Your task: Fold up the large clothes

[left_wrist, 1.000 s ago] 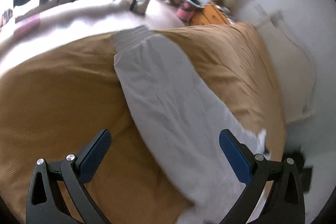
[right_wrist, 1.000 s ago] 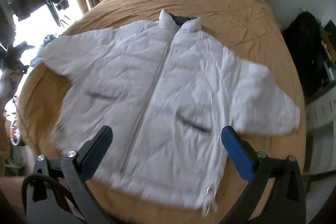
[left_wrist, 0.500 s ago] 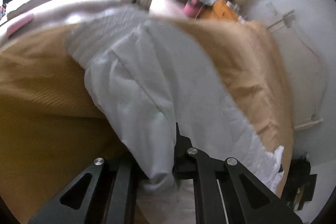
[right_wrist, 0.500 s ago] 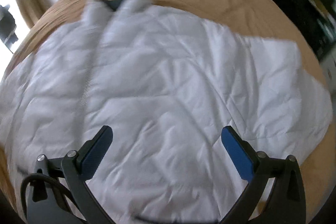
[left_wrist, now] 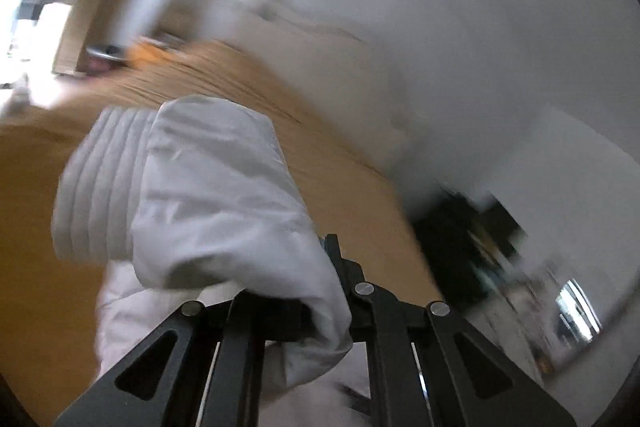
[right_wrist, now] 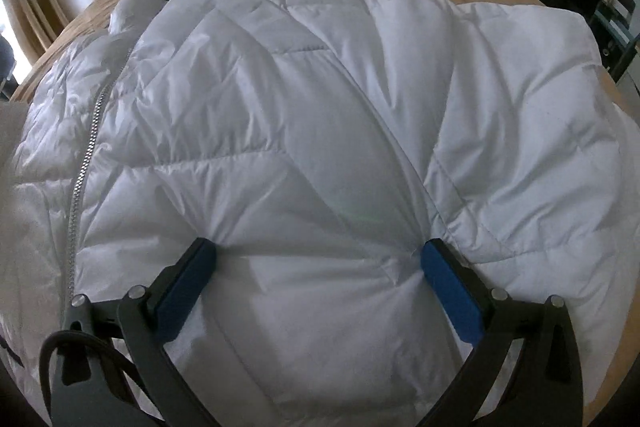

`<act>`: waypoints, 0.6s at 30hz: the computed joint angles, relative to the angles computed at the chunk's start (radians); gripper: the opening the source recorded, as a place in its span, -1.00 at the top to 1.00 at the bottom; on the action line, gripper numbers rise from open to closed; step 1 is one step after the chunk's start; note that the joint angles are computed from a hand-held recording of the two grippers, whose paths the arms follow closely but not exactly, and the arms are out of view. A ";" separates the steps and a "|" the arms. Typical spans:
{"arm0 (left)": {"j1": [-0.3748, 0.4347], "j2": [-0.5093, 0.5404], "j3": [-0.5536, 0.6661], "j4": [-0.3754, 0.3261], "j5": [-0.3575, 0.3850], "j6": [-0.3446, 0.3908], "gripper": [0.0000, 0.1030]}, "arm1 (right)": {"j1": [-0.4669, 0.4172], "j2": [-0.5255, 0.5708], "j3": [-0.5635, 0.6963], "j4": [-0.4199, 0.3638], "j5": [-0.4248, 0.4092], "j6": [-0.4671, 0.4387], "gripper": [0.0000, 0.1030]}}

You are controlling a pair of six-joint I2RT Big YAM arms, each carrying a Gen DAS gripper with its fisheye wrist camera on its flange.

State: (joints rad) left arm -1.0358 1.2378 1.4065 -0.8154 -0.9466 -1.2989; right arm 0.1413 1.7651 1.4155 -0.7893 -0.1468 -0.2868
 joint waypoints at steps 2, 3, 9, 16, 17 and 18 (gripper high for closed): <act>0.039 0.108 0.052 0.130 0.127 0.125 0.86 | -0.011 -0.022 -0.015 -0.004 -0.005 -0.015 -0.99; 0.059 0.163 0.078 0.164 0.191 0.149 0.86 | -0.018 -0.042 -0.024 -0.013 -0.007 -0.016 -0.99; 0.180 0.471 0.120 0.275 0.628 -0.014 0.86 | -0.156 -0.184 -0.086 -0.004 -0.062 -0.075 -0.99; 0.196 0.553 -0.028 0.524 0.762 -0.130 0.76 | -0.286 -0.213 -0.051 -0.037 -0.121 -0.073 -0.99; 0.192 0.542 -0.042 0.552 0.774 -0.145 0.71 | -0.288 -0.211 -0.035 -0.056 -0.142 -0.064 -0.99; 0.201 0.522 -0.085 0.626 0.811 -0.168 0.59 | -0.289 -0.204 -0.028 -0.061 -0.165 -0.058 -0.99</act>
